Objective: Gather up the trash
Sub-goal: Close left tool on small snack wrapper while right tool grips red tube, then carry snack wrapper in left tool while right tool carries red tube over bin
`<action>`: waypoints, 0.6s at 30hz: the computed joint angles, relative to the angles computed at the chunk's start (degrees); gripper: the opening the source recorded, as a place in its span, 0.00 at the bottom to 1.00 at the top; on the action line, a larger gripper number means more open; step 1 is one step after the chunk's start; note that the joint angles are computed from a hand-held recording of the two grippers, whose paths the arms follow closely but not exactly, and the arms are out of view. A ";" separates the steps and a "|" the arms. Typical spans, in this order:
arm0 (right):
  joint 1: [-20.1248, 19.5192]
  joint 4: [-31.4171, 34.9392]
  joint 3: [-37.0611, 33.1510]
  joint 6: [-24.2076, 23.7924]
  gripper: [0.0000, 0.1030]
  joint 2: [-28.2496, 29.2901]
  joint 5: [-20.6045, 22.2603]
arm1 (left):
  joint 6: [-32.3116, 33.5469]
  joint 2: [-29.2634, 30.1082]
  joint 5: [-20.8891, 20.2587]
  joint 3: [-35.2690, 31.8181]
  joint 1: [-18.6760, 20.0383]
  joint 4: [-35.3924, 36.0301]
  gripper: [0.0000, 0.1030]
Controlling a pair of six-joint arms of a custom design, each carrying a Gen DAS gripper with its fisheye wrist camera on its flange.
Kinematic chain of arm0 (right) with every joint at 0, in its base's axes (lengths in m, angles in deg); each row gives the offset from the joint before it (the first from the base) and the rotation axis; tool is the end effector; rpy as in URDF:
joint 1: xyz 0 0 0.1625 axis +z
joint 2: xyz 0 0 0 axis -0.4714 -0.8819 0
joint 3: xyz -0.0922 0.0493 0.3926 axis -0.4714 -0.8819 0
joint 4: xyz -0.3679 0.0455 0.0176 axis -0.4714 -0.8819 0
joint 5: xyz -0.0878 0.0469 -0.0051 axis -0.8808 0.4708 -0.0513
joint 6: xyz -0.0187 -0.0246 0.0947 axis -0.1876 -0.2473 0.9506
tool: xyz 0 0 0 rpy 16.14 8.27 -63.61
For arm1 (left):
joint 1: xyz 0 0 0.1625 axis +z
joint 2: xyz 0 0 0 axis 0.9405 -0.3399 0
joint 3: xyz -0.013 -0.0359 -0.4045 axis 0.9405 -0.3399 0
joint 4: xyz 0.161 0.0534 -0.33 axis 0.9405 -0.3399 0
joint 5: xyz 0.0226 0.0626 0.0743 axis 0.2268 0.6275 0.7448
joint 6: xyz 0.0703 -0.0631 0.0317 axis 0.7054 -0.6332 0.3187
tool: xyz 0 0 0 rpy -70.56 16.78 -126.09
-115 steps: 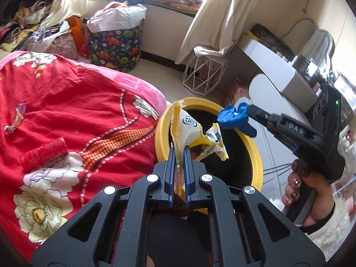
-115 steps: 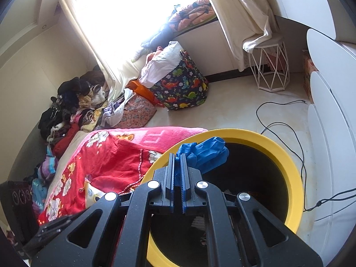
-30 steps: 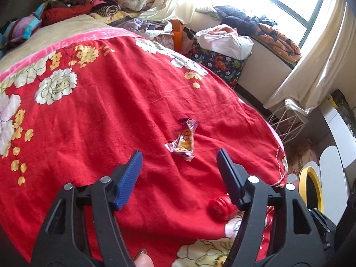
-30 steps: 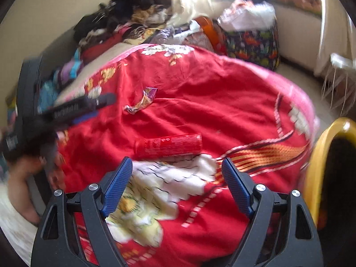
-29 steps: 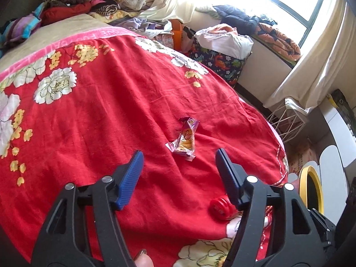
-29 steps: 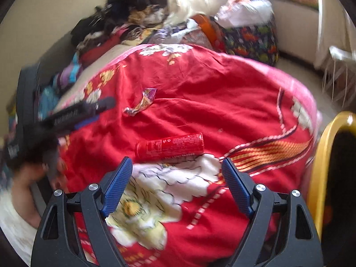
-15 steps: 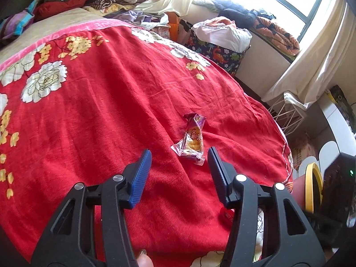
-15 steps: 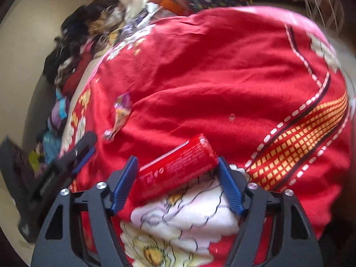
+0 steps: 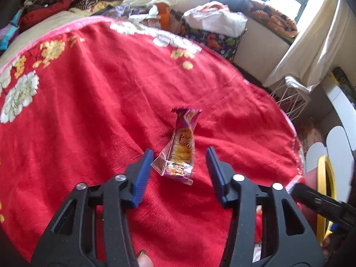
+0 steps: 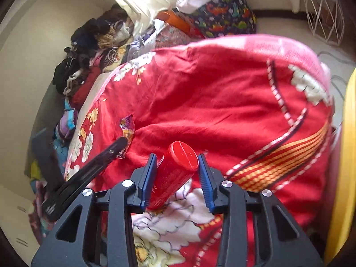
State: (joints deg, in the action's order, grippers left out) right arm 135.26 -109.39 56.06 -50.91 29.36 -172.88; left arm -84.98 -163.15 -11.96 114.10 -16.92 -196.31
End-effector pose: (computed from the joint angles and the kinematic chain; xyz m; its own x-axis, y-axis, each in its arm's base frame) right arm 0.2443 -0.4029 0.0544 -0.9675 -0.1948 0.1614 -0.2419 0.8992 -0.3647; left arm -0.0575 -0.4259 0.2329 -0.8501 -0.1890 -0.4915 0.1823 0.7701 -0.6114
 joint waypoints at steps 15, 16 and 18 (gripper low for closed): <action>3.20 -6.71 5.11 -8.98 0.31 -5.03 -2.62 | -5.77 -1.68 -0.78 4.29 -4.74 -0.69 0.18; 3.08 -6.90 5.42 -8.97 0.31 -5.51 -2.56 | -6.08 -1.81 -0.78 4.60 -5.36 -0.63 0.18; 2.66 -7.24 6.08 -9.16 0.31 -6.53 -2.15 | -6.86 -2.04 -0.78 5.31 -6.90 -0.53 0.18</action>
